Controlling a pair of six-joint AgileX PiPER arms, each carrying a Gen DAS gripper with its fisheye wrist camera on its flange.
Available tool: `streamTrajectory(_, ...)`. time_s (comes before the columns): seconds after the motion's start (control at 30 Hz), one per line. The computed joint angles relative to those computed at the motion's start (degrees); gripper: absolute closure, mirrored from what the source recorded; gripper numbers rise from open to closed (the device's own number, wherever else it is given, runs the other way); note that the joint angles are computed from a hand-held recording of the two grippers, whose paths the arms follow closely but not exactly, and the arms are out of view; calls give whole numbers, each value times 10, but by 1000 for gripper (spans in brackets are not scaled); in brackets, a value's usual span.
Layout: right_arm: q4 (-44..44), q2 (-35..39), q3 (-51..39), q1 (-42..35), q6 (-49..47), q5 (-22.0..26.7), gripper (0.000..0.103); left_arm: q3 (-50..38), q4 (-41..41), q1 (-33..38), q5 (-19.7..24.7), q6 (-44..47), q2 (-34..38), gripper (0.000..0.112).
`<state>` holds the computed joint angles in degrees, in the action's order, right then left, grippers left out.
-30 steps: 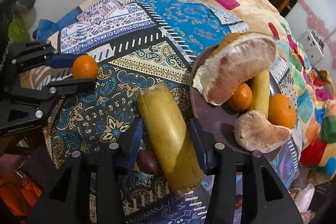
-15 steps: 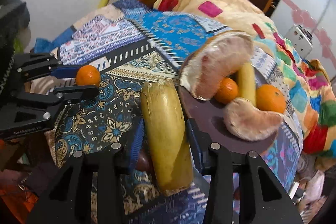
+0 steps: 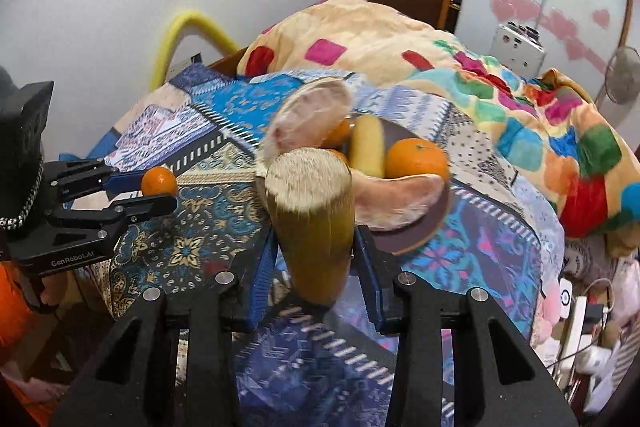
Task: Organize fruits
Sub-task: 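Carry the yellow gourd upright over the plate with the right tool, then set the orange on the plate with the left tool while the right tool lays the gourd across the fruit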
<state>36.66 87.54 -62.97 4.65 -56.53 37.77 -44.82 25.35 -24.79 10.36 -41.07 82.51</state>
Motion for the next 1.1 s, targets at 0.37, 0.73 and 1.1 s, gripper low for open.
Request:
streamTrajectory(0.37, 35, 14, -45, -42, -14, 8, 68, -126, -34, -17, 35, 50, 79, 79)
streamTrajectory(0.73, 13, 88, -152, -40, 39, 40, 67, -241, -229, -7, 80, 255, 173, 79)
streamTrajectory(1.1, -19, 166, -222, -13, 87, 41, 68, -295, -141, -28, 103, 182, 222, 79)
